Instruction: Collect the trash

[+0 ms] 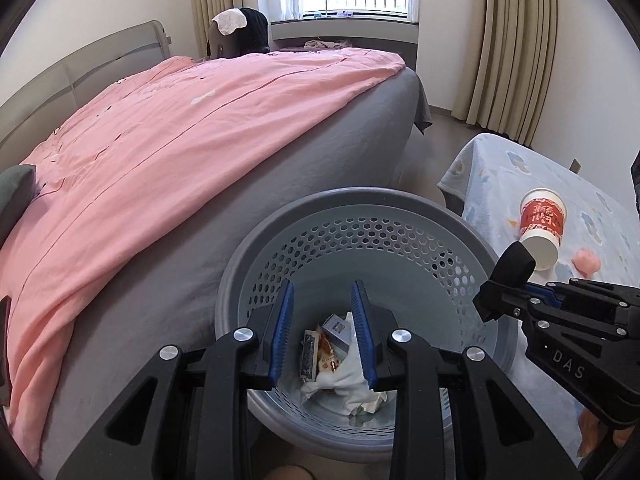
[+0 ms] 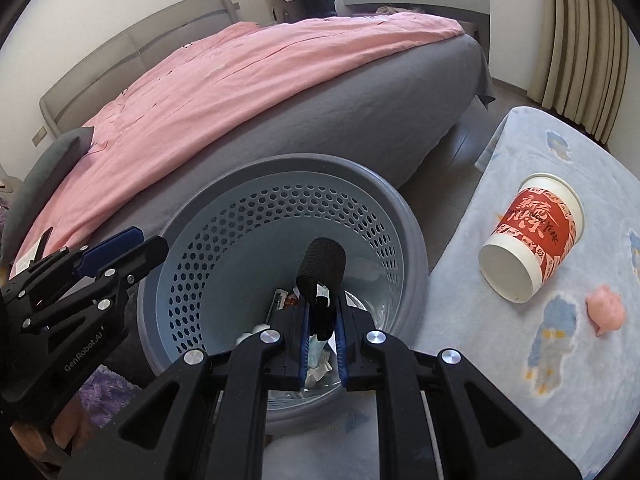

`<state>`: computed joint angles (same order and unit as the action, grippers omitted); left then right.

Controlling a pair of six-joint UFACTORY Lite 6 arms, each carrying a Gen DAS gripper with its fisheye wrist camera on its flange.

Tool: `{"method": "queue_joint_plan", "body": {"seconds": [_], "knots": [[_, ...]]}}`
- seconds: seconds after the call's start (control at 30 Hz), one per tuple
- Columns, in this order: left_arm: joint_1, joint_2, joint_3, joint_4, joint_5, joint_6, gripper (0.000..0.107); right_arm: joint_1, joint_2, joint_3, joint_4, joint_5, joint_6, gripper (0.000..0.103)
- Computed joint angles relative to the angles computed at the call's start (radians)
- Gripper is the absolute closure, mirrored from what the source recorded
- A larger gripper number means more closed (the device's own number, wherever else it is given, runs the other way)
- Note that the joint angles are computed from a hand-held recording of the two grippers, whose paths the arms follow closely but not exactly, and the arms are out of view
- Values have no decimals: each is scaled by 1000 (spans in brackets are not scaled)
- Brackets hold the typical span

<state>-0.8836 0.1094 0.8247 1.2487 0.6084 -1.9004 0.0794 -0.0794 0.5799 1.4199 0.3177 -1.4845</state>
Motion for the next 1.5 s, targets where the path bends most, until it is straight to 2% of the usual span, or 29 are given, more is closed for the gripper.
{"method": "queue_joint_plan", "body": {"seconds": [0.07,0.13,0.63,0.77,1.5], "knots": [[1,-3,-1,-5,2,4,76,8,-6,-4,14,-14,-10,76],[3,-7,-4,-6,2,4,66,14,-31,-24,86,-27,-72,54],[10,-25,-25,-7,11,-13,58,1,-33,-17,95,-18,-86,53],[11,-27,-24,-8,18,-16,53,5,-34,-18,96,-25,-82,53],[14,-40,-37,-3,22,-32,41,-2,-51,-32,114,-31,-91,46]]}}
